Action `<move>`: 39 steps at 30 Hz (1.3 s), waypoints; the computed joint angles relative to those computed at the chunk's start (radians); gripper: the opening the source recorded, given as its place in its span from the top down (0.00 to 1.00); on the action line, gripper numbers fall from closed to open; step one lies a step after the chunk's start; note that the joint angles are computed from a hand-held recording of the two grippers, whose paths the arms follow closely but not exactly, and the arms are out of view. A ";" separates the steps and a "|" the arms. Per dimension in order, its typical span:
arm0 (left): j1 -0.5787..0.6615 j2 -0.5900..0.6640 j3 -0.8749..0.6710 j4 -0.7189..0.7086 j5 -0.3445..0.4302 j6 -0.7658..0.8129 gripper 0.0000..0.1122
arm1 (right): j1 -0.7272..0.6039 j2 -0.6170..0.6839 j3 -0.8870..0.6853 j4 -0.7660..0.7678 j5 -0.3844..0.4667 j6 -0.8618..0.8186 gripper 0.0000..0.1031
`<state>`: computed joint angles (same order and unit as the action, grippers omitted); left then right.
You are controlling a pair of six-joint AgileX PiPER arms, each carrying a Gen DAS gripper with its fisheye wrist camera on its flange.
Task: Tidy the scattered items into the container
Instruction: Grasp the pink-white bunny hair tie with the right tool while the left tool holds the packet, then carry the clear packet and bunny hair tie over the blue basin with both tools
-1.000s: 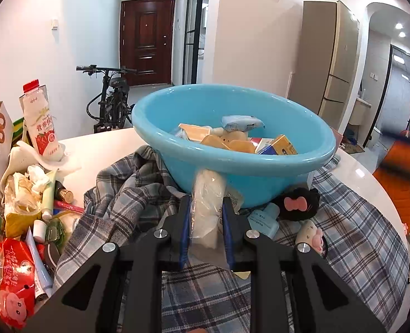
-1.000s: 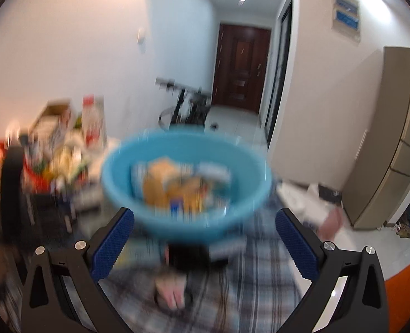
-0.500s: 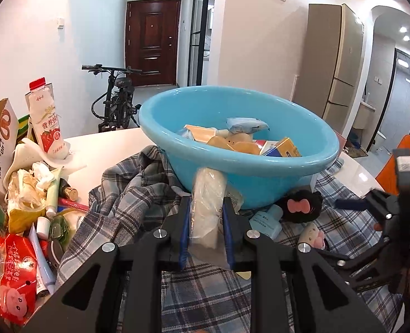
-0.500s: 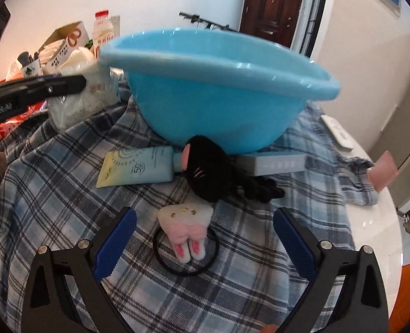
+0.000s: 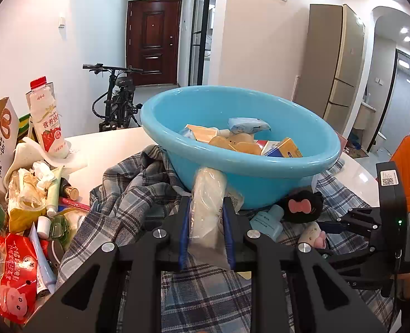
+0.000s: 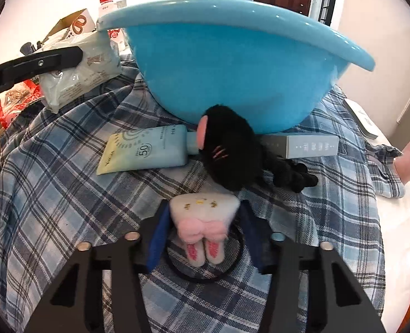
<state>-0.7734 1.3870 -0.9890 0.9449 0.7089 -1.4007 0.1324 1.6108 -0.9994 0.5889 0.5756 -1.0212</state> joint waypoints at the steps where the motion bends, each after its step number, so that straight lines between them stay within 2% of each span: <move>1: 0.000 0.000 0.001 0.000 -0.001 0.000 0.82 | 0.003 -0.003 0.005 0.001 -0.006 -0.002 0.55; 7: 0.005 -0.006 0.004 -0.018 -0.025 0.009 0.82 | -0.013 -0.055 0.040 0.039 -0.007 -0.041 0.58; 10: -0.010 -0.001 -0.005 -0.013 0.001 0.005 0.82 | -0.022 -0.103 0.061 0.047 -0.011 -0.044 0.58; 15: -0.019 -0.001 -0.019 -0.034 0.025 0.025 0.82 | -0.024 -0.190 0.084 0.048 -0.025 -0.010 0.58; 20: -0.010 -0.023 -0.014 -0.098 0.012 0.066 0.82 | -0.016 -0.229 0.049 0.005 -0.016 0.053 0.58; 30: -0.176 -0.112 -0.007 -0.016 0.196 -0.029 0.82 | -0.013 -0.310 0.004 0.064 0.031 0.035 0.58; 34: -0.218 -0.102 -0.108 0.022 0.268 -0.001 0.82 | 0.003 -0.312 -0.067 0.068 0.039 0.072 0.58; 39: -0.230 -0.020 -0.306 0.083 0.360 0.082 0.82 | 0.028 -0.282 -0.234 0.054 0.062 0.166 0.58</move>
<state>-1.0036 1.3669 -1.2947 1.0280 1.0690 -1.3184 0.1601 1.3290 -1.2336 0.6432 0.6373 -0.8549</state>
